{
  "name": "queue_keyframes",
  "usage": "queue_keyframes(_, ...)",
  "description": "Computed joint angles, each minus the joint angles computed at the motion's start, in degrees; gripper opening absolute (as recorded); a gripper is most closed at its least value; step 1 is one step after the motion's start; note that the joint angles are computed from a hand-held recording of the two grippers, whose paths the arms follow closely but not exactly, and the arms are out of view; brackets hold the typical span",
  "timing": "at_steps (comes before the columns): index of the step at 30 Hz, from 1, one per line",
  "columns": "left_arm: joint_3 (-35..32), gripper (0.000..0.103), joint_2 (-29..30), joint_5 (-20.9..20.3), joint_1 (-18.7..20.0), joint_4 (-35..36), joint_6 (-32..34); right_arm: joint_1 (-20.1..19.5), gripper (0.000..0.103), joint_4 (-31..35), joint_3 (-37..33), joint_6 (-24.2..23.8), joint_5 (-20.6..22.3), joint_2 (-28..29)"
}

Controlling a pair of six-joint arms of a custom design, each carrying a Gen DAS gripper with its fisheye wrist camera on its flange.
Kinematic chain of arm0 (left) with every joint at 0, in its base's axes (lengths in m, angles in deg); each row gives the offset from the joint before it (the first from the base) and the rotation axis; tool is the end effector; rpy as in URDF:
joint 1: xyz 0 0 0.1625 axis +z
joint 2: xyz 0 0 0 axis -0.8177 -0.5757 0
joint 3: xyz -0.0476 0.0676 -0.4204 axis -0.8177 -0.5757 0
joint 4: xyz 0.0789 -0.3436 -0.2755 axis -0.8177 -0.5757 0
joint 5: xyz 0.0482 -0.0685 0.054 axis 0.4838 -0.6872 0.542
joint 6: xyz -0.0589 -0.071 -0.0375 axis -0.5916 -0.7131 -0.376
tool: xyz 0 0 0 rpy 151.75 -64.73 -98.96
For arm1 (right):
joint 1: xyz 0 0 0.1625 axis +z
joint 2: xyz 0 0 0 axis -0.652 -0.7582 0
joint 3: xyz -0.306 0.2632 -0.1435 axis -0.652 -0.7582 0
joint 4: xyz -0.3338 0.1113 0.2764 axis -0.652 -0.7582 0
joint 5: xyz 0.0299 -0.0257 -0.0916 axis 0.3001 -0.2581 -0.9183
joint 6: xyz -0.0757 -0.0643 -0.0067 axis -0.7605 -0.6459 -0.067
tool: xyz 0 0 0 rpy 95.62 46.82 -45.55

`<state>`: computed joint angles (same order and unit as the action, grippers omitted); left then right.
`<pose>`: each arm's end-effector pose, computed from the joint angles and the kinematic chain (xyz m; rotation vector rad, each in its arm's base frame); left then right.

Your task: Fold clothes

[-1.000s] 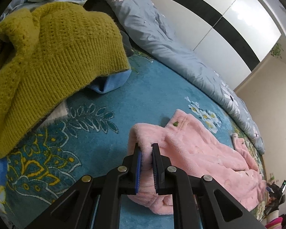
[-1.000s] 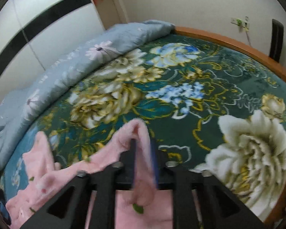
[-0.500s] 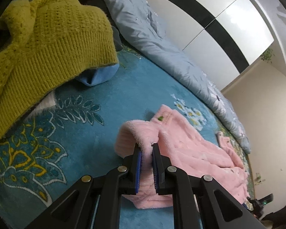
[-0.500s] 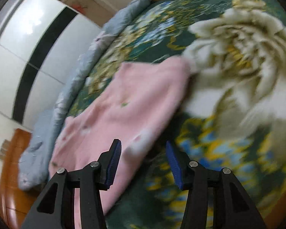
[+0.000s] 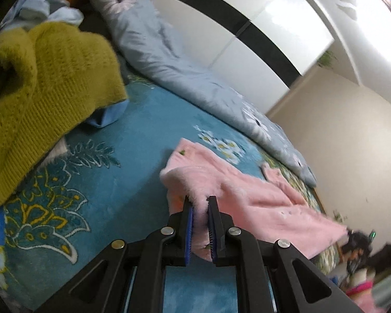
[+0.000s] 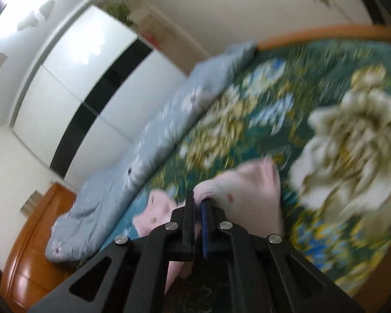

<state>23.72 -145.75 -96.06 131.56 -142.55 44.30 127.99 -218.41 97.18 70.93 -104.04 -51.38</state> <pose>0.0006 -0.7295 0.4465 -0.0193 2.6370 -1.3318 0.0820 -0.9304 0.3826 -0.1417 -2.6577 1.5127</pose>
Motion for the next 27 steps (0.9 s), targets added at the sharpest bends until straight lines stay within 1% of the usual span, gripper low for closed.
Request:
queue_keyframes(1,0.54,0.011,-0.34,-0.38,0.13,0.99,0.28,-0.07,0.004,-1.46,0.98,0.05,-0.82,-0.88)
queue_keyframes(3,1.56,0.011,-0.98,-1.10,0.38,3.00,0.85,-0.47,0.004,-3.03,2.70,0.80,-4.13,-2.13)
queue_keyframes(4,1.80,0.011,-0.96,-0.98,0.45,3.70,0.66,-0.78,0.004,-2.53,2.97,1.57,-5.82,-2.24)
queue_keyframes(8,1.70,0.011,-0.22,0.85,1.27,9.24,-1.84,-2.23,0.004,3.98,2.58,5.11,-13.22,-1.09)
queue_keyframes(11,2.16,0.011,-0.47,1.14,1.39,9.95,-2.11,-3.47,0.004,5.96,3.57,7.99,-15.09,-0.70)
queue_keyframes(13,2.20,0.015,-0.74,0.97,1.33,10.44,-1.76,-4.02,0.004,6.99,3.47,8.61,-15.47,-0.57)
queue_keyframes(15,1.99,0.015,-0.87,0.53,1.34,11.00,-1.29,-4.19,0.004,6.80,4.29,7.78,-15.74,-0.96)
queue_keyframes(17,1.70,0.017,-1.01,0.03,1.31,11.66,-0.94,-3.99,0.005,7.06,4.26,6.30,-16.01,-1.17)
queue_keyframes(19,1.48,0.019,-1.29,0.44,0.89,12.10,-0.20,-3.66,0.005,7.10,4.45,4.78,-16.68,-1.48)
queue_keyframes(20,1.35,0.021,-1.48,0.66,0.67,12.27,0.39,-3.42,0.007,7.11,4.60,3.80,-17.39,-1.73)
queue_keyframes(22,1.25,0.030,-2.01,1.70,0.16,12.64,1.47,-2.85,0.018,6.01,5.81,1.49,-19.34,-2.66)
queue_keyframes(23,0.67,0.033,-1.88,3.06,-0.10,12.88,2.08,-2.57,0.032,5.39,6.23,0.28,-20.40,-3.00)
queue_keyframes(24,0.10,0.037,-1.74,4.40,-0.36,13.09,2.69,-2.36,0.040,4.92,6.49,-0.64,-21.31,-3.32)
queue_keyframes(25,-0.54,0.040,-1.55,5.76,-0.60,13.30,3.36,-2.08,0.040,4.35,6.64,-1.47,-22.94,-3.55)
queue_keyframes(27,-4.96,0.042,1.22,8.83,-0.80,14.28,6.22,-1.39,0.040,3.29,6.01,-3.12,-25.91,-3.37)
